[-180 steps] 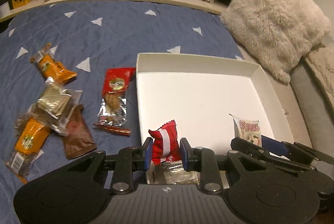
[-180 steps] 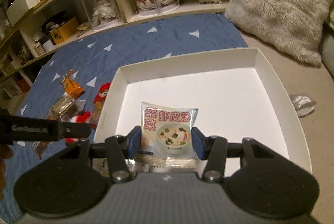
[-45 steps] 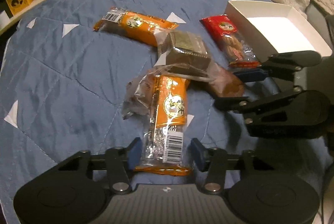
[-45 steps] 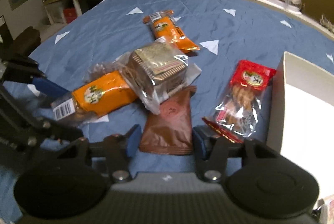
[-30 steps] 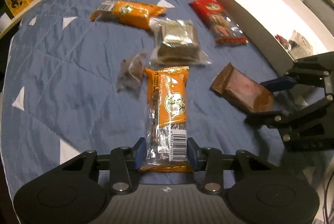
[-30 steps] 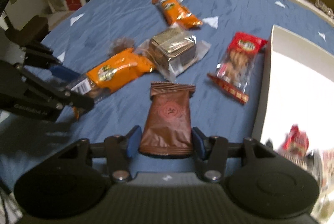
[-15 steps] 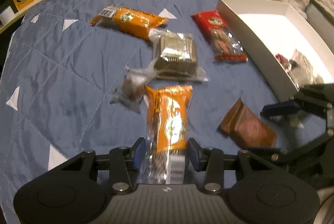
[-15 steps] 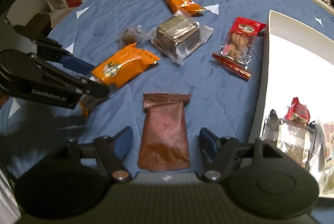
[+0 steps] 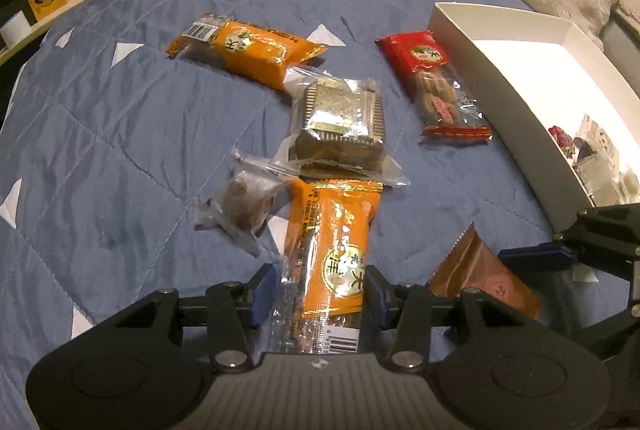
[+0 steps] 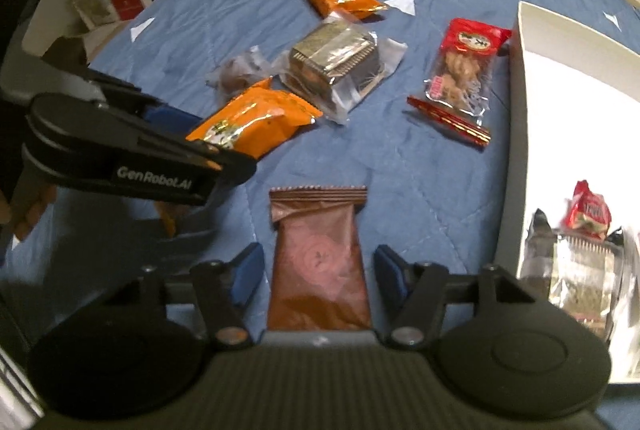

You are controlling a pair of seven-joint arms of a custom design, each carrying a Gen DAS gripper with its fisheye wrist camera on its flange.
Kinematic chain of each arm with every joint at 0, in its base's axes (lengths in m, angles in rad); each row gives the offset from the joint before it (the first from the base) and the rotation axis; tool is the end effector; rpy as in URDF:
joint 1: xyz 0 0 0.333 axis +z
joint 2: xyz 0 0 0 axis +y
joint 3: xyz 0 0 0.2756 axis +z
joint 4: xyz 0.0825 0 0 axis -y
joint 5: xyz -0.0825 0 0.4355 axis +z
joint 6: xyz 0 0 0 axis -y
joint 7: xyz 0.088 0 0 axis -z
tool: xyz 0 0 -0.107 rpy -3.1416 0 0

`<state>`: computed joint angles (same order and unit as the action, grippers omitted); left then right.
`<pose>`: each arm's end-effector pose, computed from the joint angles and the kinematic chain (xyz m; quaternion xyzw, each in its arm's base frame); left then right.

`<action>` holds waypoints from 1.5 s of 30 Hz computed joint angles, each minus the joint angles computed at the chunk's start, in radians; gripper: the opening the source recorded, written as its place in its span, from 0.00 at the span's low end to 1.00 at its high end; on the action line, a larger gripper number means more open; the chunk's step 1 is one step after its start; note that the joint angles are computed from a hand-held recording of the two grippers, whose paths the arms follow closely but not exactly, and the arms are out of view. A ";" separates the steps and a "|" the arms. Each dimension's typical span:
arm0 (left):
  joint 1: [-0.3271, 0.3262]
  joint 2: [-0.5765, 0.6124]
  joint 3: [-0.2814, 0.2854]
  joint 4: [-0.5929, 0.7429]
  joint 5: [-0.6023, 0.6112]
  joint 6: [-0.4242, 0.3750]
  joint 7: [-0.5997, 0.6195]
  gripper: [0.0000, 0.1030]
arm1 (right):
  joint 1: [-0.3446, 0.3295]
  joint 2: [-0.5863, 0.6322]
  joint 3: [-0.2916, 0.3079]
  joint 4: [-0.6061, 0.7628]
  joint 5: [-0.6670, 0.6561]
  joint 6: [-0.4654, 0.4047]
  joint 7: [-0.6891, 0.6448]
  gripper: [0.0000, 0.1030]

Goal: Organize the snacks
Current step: 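Carry the orange bar and brown pack over the white box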

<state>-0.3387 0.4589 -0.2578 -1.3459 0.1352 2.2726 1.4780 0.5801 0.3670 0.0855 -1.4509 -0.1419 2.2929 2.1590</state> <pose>0.6533 -0.3962 0.4760 -0.4903 0.8381 -0.2124 0.1097 0.5936 0.4509 0.4802 -0.7302 0.6395 -0.0851 0.2250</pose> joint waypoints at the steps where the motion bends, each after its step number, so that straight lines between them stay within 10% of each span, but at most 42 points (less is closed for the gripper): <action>1: 0.000 0.005 0.000 0.008 -0.002 -0.007 -0.001 0.48 | 0.000 -0.002 0.000 -0.004 0.000 0.000 0.002 0.65; 10: 0.000 -0.001 0.005 0.011 -0.021 -0.023 -0.080 0.41 | 0.007 0.006 -0.006 -0.006 -0.024 0.004 -0.005 0.46; 29: 0.009 -0.211 -0.001 -0.212 -0.013 0.136 -0.400 0.39 | -0.021 -0.133 -0.004 -0.142 -0.058 0.139 0.082 0.46; 45: -0.137 -0.047 -0.015 0.075 0.131 0.081 -0.491 0.39 | -0.138 -0.397 0.027 -0.370 -0.187 0.139 0.187 0.46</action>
<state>-0.4756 0.4123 -0.2727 -1.2712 0.2667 2.3536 0.9869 0.4424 -0.0297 0.1127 -1.8212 -0.3289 2.4318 2.3464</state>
